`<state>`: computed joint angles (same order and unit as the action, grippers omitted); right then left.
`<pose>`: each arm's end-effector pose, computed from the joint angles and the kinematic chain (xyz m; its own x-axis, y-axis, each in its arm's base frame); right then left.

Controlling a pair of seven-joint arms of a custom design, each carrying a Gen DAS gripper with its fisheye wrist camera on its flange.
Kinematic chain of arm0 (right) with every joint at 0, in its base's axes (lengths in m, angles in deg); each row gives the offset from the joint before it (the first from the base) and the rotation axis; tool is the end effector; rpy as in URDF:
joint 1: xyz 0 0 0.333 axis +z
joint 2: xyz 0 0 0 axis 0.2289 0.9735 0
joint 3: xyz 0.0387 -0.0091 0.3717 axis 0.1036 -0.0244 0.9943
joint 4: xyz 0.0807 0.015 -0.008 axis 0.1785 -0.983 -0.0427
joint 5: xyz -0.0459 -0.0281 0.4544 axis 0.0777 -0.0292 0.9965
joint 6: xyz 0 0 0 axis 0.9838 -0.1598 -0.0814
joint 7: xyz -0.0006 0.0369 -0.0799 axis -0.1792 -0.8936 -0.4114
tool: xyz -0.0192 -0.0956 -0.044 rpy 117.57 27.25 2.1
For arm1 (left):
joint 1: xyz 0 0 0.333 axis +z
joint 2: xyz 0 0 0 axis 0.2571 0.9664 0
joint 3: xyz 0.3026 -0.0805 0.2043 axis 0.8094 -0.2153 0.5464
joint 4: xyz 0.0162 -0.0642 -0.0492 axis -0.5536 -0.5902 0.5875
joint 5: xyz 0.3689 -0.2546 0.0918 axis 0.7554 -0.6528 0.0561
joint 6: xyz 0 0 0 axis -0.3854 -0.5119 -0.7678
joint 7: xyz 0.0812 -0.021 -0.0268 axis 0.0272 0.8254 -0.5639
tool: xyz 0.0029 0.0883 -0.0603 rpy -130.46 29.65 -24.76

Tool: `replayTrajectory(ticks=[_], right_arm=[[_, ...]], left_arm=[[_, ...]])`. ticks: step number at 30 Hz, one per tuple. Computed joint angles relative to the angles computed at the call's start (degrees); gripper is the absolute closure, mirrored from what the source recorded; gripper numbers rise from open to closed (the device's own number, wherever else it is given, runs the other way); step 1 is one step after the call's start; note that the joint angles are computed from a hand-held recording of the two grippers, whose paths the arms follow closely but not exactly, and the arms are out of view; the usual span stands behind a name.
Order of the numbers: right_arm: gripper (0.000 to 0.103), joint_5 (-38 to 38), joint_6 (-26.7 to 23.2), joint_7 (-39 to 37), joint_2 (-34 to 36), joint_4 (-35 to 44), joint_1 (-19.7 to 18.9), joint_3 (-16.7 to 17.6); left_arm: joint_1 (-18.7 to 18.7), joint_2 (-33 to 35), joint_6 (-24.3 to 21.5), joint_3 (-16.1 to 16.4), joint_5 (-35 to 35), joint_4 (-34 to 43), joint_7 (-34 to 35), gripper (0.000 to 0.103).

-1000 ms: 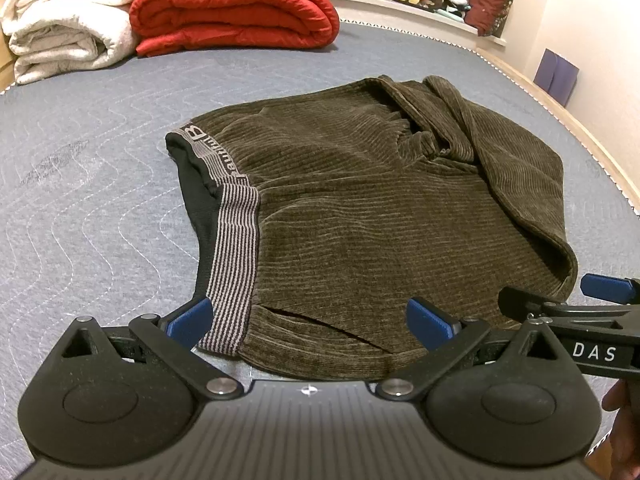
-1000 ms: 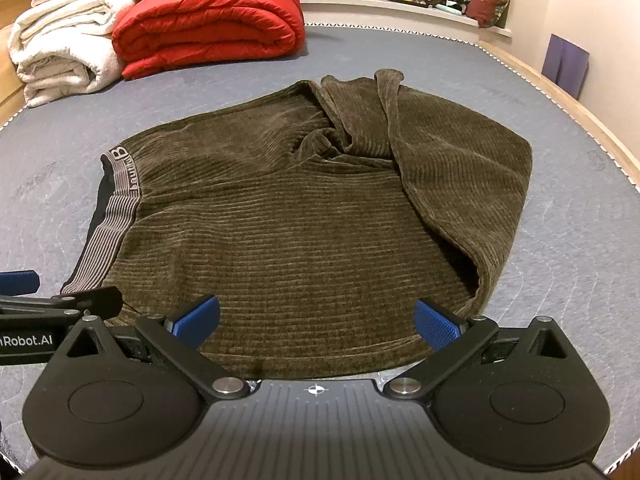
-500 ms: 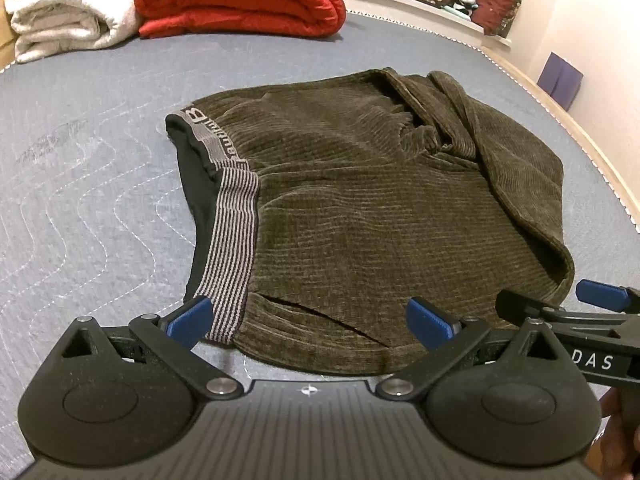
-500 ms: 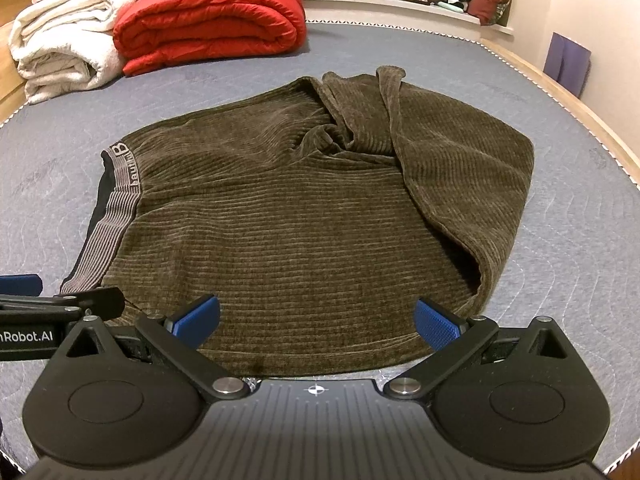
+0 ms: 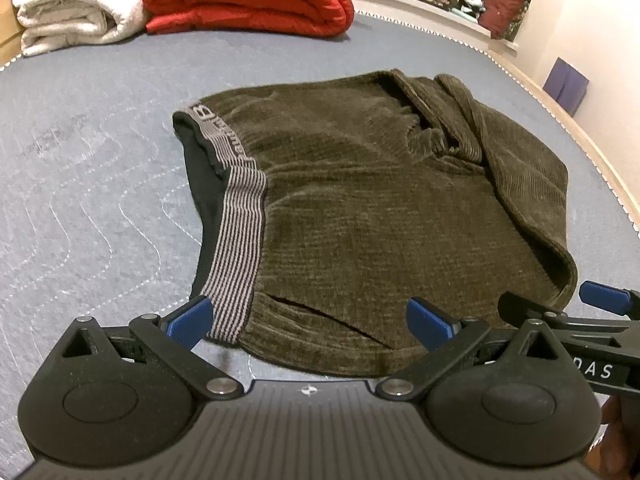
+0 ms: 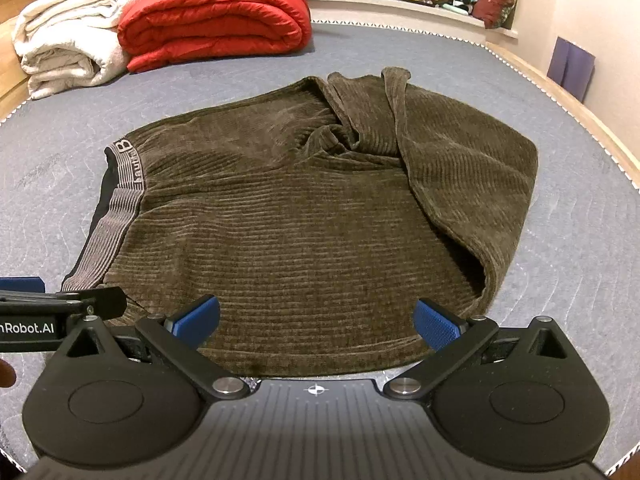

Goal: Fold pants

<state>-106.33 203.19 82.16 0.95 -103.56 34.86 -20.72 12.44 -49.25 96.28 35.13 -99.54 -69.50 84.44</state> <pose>0.6471 0.2875 0.5721 -0.2167 -0.9761 0.0180 -0.7499 0.1546 -0.6433 0.6944 -0.1334 0.5410 -0.2358 -0.9634 0.1272 -0.7836 0.1111 -0.6112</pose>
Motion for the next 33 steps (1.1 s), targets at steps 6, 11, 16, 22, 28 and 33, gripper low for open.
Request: replayTrajectory(ticks=[6,11,16,22,28,33], right_arm=[[0.001,-4.1,1.3,3.4,-0.6,-0.8,0.3,-0.3],[0.001,-4.9,2.0,5.2,-0.9,-1.2,-0.1,-0.2],[0.001,-5.0,2.1,5.7,-0.9,-1.2,-0.3,-0.1],[0.002,-5.4,1.6,6.4,-0.6,-0.7,-0.3,-0.1],[0.017,-4.9,5.3,7.5,0.0,-0.2,-0.4,-0.5],[0.026,-5.8,8.9,4.7,1.7,1.0,0.2,-0.4]], left_arm=[[1.6,0.2,-1.5,-1.3,-9.6,1.3,6.5,0.0],[1.7,-0.6,0.8,-1.5,-14.4,0.4,10.7,0.003],[1.6,-1.1,2.1,-1.7,-17.9,0.4,14.7,0.03],[2.9,-1.8,-1.6,-2.3,-32.5,2.0,28.8,0.043],[4.8,3.6,-18.9,-0.3,-31.3,14.7,23.4,0.041],[7.3,10.8,-16.7,-1.5,-31.6,25.0,25.4,0.04]])
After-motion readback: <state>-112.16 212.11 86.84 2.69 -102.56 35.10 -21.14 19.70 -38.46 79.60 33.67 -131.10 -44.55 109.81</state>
